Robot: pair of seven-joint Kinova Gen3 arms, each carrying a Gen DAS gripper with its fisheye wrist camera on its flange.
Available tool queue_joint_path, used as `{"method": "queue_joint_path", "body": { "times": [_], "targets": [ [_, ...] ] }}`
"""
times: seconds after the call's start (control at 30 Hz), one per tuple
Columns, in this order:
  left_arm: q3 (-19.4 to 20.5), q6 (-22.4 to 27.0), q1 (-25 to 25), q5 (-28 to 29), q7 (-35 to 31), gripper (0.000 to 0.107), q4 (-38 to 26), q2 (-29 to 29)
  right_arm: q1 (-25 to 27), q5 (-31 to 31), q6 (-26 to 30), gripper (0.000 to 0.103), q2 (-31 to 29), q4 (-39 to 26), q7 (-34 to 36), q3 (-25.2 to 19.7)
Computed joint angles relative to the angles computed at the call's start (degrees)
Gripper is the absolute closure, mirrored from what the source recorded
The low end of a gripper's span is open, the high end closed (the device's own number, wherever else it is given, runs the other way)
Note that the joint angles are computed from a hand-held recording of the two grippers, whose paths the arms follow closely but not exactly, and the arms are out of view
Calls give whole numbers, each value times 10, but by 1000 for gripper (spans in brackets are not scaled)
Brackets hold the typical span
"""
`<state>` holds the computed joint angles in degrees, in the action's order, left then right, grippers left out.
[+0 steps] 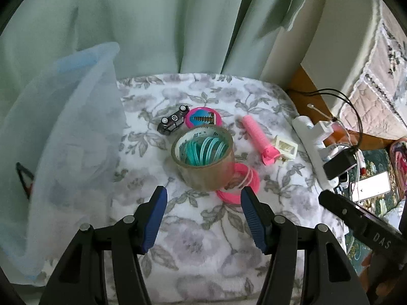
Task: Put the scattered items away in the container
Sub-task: 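Move both tools back toward the tape roll and pink roller, then grasp the tape roll with left tool while right tool grasps the pink roller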
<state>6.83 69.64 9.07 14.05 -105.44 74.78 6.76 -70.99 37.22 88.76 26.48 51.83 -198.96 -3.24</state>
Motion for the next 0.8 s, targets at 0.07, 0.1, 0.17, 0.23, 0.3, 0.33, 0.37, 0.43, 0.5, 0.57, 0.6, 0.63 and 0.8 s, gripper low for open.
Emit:
{"method": "queue_joint_path", "body": {
  "times": [0.07, 0.1, 0.17, 0.23, 0.3, 0.33, 0.37, 0.43, 0.5, 0.57, 0.6, 0.63, 0.8],
  "targets": [
    [2, -4, 2, 1, -2, 46, -3, 12, 12, -12, -12, 37, -1, 10, 3, -3],
    [3, -6, 4, 0, 0, 46, -6, 20, 17, -17, -17, 37, -2, 15, 5, -4],
    [5, -8, 9, -6, 5, 46, -12, 35, 28, -27, -26, 37, -2, 21, 10, -6],
    [6, -5, 10, -4, 10, 46, -20, 50, 39, -37, -35, 37, -1, 27, 16, -8],
    [7, -1, 7, 5, 11, 46, -28, 65, 51, -45, -41, 37, 1, 28, 30, -8],
    [8, 1, 6, 8, 10, 46, -32, 72, 57, -49, -44, 37, 2, 28, 37, -8],
    [9, 1, 6, 8, 11, 46, -36, 78, 62, -53, -45, 37, 4, 26, 46, -8],
    [9, 1, 8, 6, 15, 45, -44, 89, 70, -57, -45, 37, 10, 15, 71, -6],
    [10, 3, 2, 15, 16, 41, -51, 99, 79, -61, -50, 37, 14, 7, 94, -3],
    [12, 11, -11, 38, 11, 37, -56, 110, 89, -65, -57, 37, 20, -5, 121, 0],
    [14, 15, -18, 50, 9, 36, -56, 115, 93, -66, -57, 37, 24, -14, 136, 3],
    [15, 18, -23, 59, 7, 34, -56, 119, 96, -66, -57, 37, 29, -23, 151, 6],
    [20, 14, -31, 82, -7, 33, -55, 129, 112, -76, -52, 37, 58, -71, 220, 22]
  ]
}}
